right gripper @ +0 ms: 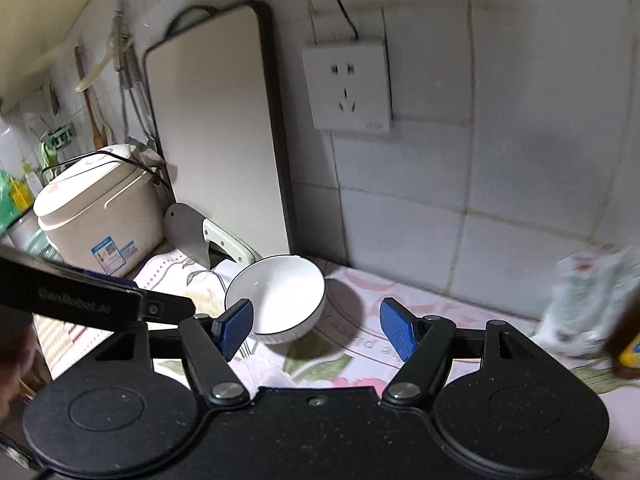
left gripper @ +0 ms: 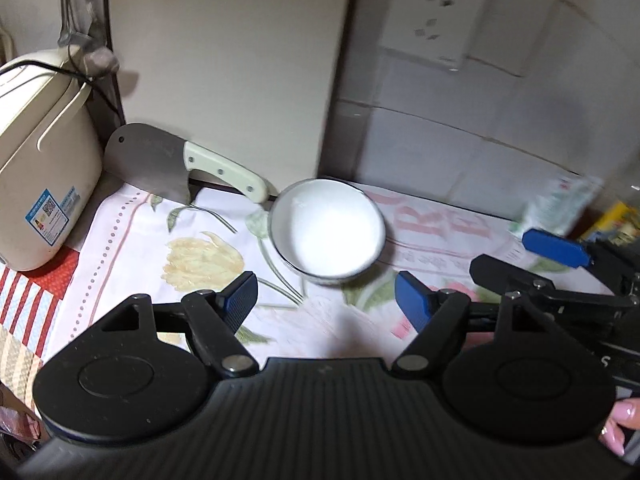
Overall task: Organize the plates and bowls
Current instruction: 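Close both tools together on that bowl's rim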
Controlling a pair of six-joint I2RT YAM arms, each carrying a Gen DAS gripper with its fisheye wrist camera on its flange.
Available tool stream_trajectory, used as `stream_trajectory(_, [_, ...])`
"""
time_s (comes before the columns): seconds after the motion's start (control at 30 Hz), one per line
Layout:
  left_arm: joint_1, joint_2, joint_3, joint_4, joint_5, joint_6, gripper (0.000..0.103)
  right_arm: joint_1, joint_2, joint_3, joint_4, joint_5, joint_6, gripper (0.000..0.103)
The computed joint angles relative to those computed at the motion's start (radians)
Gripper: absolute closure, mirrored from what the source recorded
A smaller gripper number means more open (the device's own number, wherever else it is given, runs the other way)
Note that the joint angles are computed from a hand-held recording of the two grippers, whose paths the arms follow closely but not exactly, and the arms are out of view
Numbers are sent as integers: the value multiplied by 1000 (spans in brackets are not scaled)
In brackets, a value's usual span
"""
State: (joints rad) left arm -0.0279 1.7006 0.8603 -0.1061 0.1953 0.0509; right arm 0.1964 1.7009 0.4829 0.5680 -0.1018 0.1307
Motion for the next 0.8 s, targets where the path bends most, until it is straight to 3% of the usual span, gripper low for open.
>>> stream_trajectory(0.13, [-7,148,35,147,-69,-19,28,-21,201,140,16,-72,62,28])
stream_trajectory(0.27, [8,273,101,197,-75,-56,28,-38,357,275,-3,-140,147,29])
stream_trajectory(0.37, [12,353,171,176,-87,-65,28,-9,421,395,-147,-98,113,29])
stream_trajectory(0.6, [45,451,270,128,-51,-66,35,-15,541,559,-259,-139,145,31])
stream_trajectory(0.7, [58,478,304,98,-13,-70,53,-16,574,610,-298,-148,160,42])
stream_trajectory(0.77, [57,501,336,57,-11,-63,82,-15,592,641,-333,-149,173,59])
stream_trajectory(0.8, [58,514,356,27,1,-64,87,-10,598,662,-370,-139,167,79])
